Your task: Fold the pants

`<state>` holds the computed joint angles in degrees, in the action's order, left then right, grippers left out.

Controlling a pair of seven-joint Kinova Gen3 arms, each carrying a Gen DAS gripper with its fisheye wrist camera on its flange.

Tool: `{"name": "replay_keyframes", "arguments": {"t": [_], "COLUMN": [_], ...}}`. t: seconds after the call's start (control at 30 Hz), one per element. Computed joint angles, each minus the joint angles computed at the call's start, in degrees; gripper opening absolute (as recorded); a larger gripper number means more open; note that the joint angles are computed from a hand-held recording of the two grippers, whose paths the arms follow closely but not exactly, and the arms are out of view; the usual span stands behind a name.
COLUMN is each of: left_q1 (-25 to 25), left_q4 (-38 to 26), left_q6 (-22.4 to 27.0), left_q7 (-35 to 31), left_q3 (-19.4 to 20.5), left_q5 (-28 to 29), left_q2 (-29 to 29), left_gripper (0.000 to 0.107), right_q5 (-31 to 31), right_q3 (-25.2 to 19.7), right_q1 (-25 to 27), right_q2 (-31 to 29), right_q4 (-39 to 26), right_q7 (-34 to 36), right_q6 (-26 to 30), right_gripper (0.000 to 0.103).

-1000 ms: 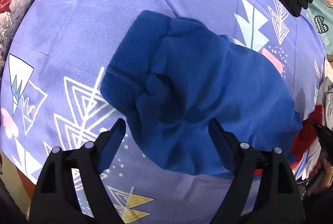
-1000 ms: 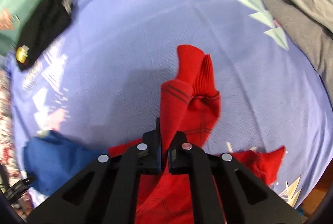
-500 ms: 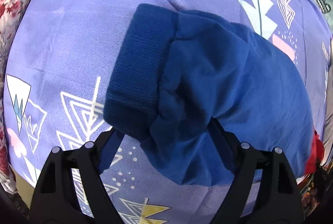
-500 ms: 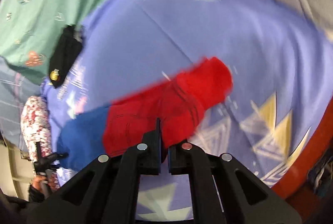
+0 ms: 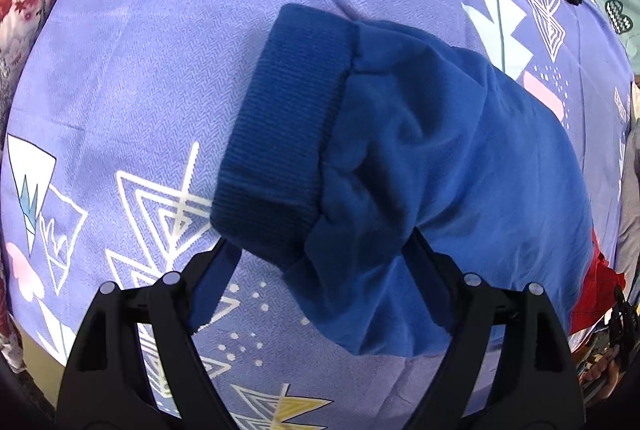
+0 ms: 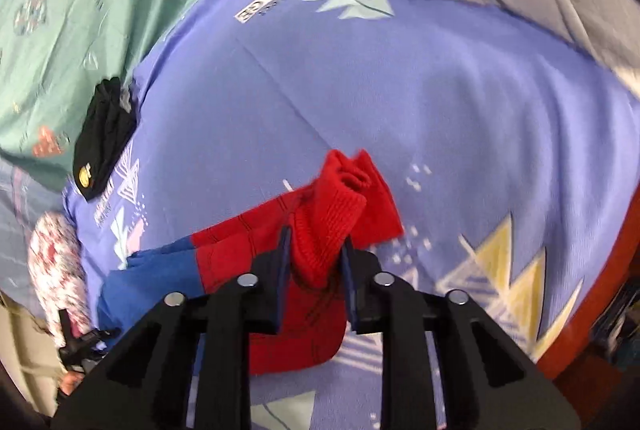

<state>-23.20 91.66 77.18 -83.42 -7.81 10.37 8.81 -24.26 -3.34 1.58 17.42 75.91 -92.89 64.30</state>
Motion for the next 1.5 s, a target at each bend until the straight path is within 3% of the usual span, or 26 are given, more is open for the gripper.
{"name": "replay_keyframes", "arguments": {"t": [0.07, 0.2, 0.3, 0.37, 0.47, 0.57, 0.6, 0.67, 0.77, 0.83, 0.9, 1.0, 1.13, 1.23, 1.3, 1.33, 1.4, 1.5], "left_q1": [-0.09, 1.16, 0.78, 0.04, 0.36, 0.49, 1.14, 0.85, -0.11, -0.88, -1.69, -3.08, -4.92, -4.95, -6.6, -6.99, -6.99, -6.91], "left_q4": [1.07, 1.34, 0.91, 0.79, -0.25, -0.72, -1.17, -1.42, -1.41, -0.82, -0.46, 0.52, 2.58, 3.53, 4.1, 4.38, 4.84, 4.98], "left_q6": [-0.5, -0.97, -0.36, 0.17, 1.65, 2.81, 3.02, 3.6, 4.4, 4.51, 5.21, 5.02, 3.39, 2.31, 2.26, 2.22, 1.94, 1.85], "left_q7": [-0.42, -1.56, -2.32, -3.7, -3.96, -4.02, -3.28, -3.71, -4.83, -4.97, -5.35, -5.85, -6.66, -4.25, -4.85, -4.9, -5.05, -5.03], "left_q3": [-0.2, 0.05, -0.48, -0.87, -0.64, -0.64, -0.54, -0.57, -1.4, -2.03, -2.63, -3.69, -4.95, -4.89, -5.99, -6.02, -5.61, -5.4], "left_q5": [-0.68, -4.83, -4.53, -3.95, -4.82, -5.38, -5.31, -5.39, -4.55, -3.61, -3.3, -1.4, -0.59, -2.85, -1.29, -1.12, -2.37, -3.13], "left_q2": [-1.15, -2.89, -2.81, -2.68, -2.94, -3.56, -3.39, -3.93, -4.9, -5.6, -6.1, -7.23, -8.57, -7.66, -6.6, -6.58, -6.95, -7.15], "left_gripper": [0.084, 0.083, 0.083, 0.083, 0.083, 0.084, 0.084, 0.084, 0.083, 0.083, 0.083, 0.083, 0.083, 0.087, 0.087, 0.087, 0.089, 0.089], "right_q5": [-0.98, -5.96, -2.34, 2.32, 9.31, 16.3, 18.63, 22.6, 21.91, 17.48, 13.74, 15.11, 24.41, 27.07, 24.19, 21.86, 17.48, 10.49], "right_q3": [-3.06, -13.65, -20.56, -20.62, -13.82, -7.21, -5.02, -3.78, -9.38, -14.69, -20.0, -25.23, -21.73, -17.76, -19.84, -20.67, -19.36, -12.71], "right_q1": [1.66, 11.26, 17.44, 17.63, 11.45, 3.63, 1.0, -1.96, 0.75, 3.0, 4.56, 4.57, -4.17, -9.61, -9.24, -9.29, -11.54, -18.73], "right_q2": [1.05, -0.31, -1.3, -0.29, 3.87, 4.2, 2.98, 0.75, -0.91, 1.62, 6.37, 11.4, 15.96, 17.76, 19.16, 20.35, 23.32, 28.5], "right_q4": [-3.13, -4.98, -3.16, -1.28, -0.69, -2.06, -2.18, -1.72, -3.18, -6.65, -9.62, -11.7, -19.35, -27.32, -32.62, -35.28, -40.59, -48.55], "right_q7": [3.0, 8.52, 8.0, 5.64, -0.09, -6.96, -8.94, -10.11, -7.03, -2.86, 0.68, 2.67, 2.87, 3.92, 5.87, 6.68, 7.44, 7.92], "right_q6": [1.6, -1.71, -5.41, -5.67, -1.15, 1.39, 0.63, -2.05, -3.77, -0.5, 4.01, 9.74, 18.7, 23.55, 24.33, 23.89, 24.82, 24.4], "right_gripper": [0.019, 0.019, 0.019, 0.019, 0.027, 0.062, 0.063, 0.063, 0.062, 0.057, 0.041, 0.036, 0.024, 0.029, 0.039, 0.05, 0.051, 0.05]}}
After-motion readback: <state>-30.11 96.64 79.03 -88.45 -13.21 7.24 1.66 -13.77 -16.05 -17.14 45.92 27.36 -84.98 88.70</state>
